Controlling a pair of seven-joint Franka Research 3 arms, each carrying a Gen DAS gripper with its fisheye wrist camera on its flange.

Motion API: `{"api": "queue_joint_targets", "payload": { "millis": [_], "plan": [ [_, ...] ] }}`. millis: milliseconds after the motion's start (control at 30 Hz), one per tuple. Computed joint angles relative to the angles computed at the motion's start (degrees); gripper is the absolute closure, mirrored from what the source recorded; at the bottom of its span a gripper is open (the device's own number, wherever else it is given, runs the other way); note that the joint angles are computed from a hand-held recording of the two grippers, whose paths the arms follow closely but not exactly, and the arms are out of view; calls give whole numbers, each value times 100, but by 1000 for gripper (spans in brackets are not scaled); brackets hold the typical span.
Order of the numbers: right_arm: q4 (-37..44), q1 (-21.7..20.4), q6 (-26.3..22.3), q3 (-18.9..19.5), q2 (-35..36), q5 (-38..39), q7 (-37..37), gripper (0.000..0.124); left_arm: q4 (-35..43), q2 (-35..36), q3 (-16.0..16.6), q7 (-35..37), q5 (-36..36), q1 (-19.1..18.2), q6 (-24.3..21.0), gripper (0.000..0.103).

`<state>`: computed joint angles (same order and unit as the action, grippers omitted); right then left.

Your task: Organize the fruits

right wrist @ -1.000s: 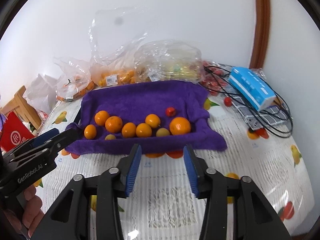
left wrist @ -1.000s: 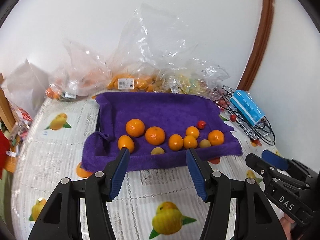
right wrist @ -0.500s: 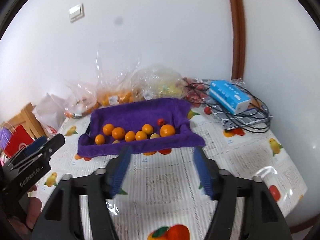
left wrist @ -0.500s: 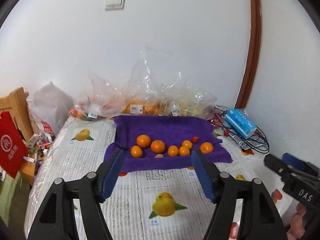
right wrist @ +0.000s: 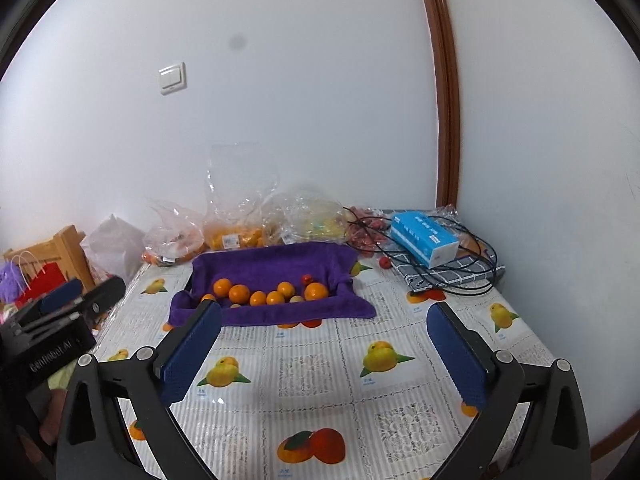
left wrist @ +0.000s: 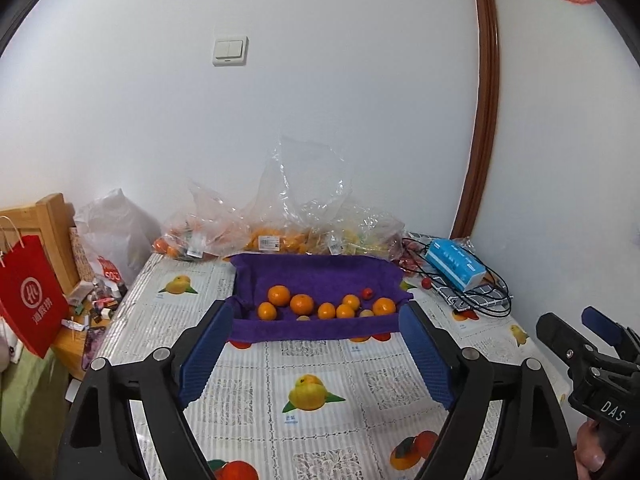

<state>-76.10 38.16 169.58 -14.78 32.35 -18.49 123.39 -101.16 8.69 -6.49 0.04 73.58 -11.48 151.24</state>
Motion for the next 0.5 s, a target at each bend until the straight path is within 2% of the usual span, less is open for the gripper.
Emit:
{"api": "queue_joint_targets", "payload": {
  "millis": [100, 500],
  "plan": [
    [-149, 197, 36, -290, -100, -193, 294, 23, -42, -30, -10, -39, 52, -6, 33, 18],
    [-152, 213, 8, -248, -99, -467, 532, 23, -213, -49, 19, -16, -156, 67, 15, 18]
  ]
}}
